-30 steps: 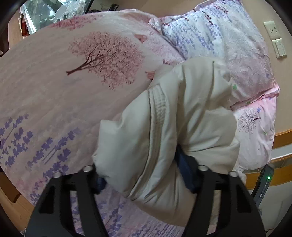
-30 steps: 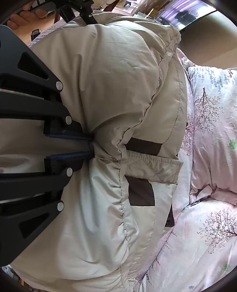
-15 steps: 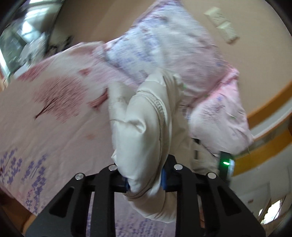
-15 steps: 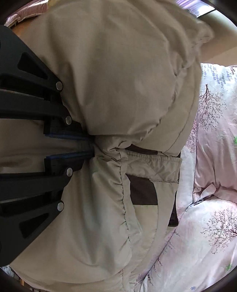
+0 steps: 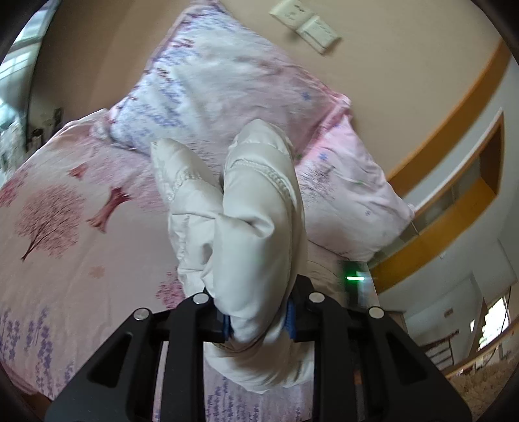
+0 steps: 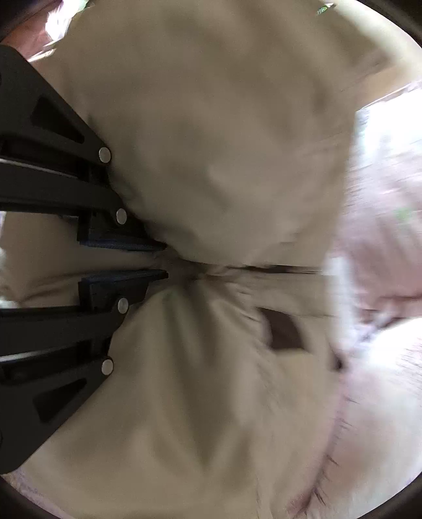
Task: Fold large clothes
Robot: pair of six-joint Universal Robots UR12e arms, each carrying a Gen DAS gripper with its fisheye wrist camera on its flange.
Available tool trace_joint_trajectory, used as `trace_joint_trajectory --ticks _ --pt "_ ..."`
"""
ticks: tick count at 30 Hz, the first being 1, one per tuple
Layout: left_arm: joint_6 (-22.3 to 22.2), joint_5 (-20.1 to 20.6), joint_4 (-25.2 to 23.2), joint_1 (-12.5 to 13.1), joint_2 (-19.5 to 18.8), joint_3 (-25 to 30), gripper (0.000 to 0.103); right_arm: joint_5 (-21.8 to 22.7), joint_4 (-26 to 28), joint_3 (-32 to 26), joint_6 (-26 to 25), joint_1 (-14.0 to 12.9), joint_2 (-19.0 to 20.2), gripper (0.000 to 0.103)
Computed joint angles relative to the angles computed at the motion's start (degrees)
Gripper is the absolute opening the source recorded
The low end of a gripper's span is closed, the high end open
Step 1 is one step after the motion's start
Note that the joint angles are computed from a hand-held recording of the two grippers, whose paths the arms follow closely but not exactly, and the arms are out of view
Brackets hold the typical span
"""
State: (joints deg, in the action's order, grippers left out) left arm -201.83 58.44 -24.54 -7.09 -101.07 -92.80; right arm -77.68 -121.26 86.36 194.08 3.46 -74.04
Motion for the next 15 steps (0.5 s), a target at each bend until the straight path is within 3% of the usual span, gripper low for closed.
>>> trace_joint_trajectory --ticks 4,7,12,15 --pt "3.16 -0.78 -0.77 -1.58 -0.63 1.65 0.025 2.16 -0.15 -0.91 -1.27 -0.8 1.12 0.012" --pt "5.35 -1.51 -0.7 -2.41 -0.73 2.36 0.025 4.48 -3.71 1.79 0.52 -2.65 -1.61 0.013" --pt "10.38 -2.61 -1.7 -4.59 -1.42 4.24 0.027 1.16 -12.49 7.61 5.27 -5.6 -7.41 0.014" --pt "13.22 -3.94 -2.85 -5.88 -2.32 5.82 0.028 -3.05 -10.93 8.29 6.17 -6.76 -8.32 0.014"
